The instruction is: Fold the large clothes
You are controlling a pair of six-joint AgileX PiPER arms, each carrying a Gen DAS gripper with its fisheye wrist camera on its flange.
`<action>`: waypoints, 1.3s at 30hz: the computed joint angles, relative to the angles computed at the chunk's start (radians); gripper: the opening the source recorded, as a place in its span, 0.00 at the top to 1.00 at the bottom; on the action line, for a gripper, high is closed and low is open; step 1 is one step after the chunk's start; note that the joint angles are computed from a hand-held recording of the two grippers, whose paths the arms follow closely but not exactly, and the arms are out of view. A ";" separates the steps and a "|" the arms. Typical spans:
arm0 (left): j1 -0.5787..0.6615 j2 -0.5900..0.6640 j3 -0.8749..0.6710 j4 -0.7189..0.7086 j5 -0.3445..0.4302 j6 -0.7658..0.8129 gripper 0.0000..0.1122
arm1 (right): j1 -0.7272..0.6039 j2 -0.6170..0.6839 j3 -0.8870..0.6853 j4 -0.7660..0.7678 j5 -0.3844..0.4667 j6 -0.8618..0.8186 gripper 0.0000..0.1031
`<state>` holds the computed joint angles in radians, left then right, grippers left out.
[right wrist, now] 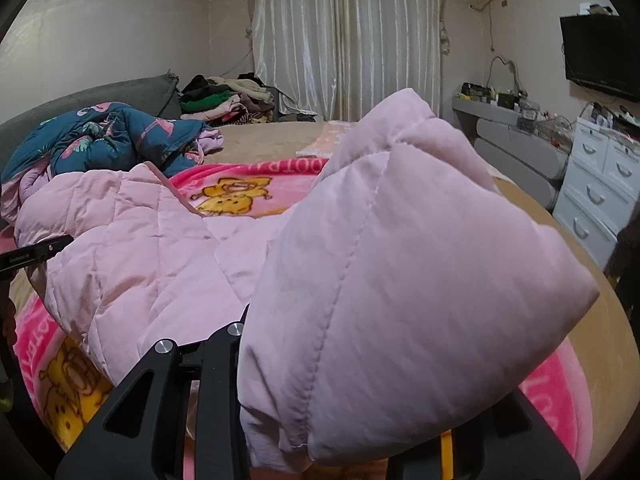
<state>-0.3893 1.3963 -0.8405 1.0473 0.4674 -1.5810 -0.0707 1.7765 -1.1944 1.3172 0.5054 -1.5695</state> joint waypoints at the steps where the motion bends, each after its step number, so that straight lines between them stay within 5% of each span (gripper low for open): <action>1: -0.006 -0.003 0.008 0.002 0.005 -0.004 0.71 | -0.006 -0.005 0.016 0.008 0.001 -0.007 0.71; 13: 0.002 -0.011 0.116 0.048 -0.041 -0.099 0.67 | -0.007 0.010 0.095 -0.002 -0.056 0.053 0.68; 18: 0.001 0.000 0.142 0.117 -0.053 -0.185 0.65 | 0.030 0.059 0.059 -0.136 -0.126 0.253 0.64; 24: -0.003 0.004 0.168 0.179 -0.062 -0.263 0.63 | 0.013 0.116 0.002 -0.303 -0.085 0.541 0.47; 26: 0.004 0.001 0.177 0.193 -0.074 -0.279 0.62 | -0.005 0.101 0.001 -0.347 -0.058 0.625 0.31; 31: 0.027 -0.005 0.195 0.232 -0.105 -0.313 0.61 | -0.077 0.015 0.100 -0.272 -0.030 0.604 0.22; 39: 0.046 -0.049 0.237 0.199 -0.144 -0.293 0.53 | -0.053 -0.232 0.290 -0.171 -0.213 0.420 0.17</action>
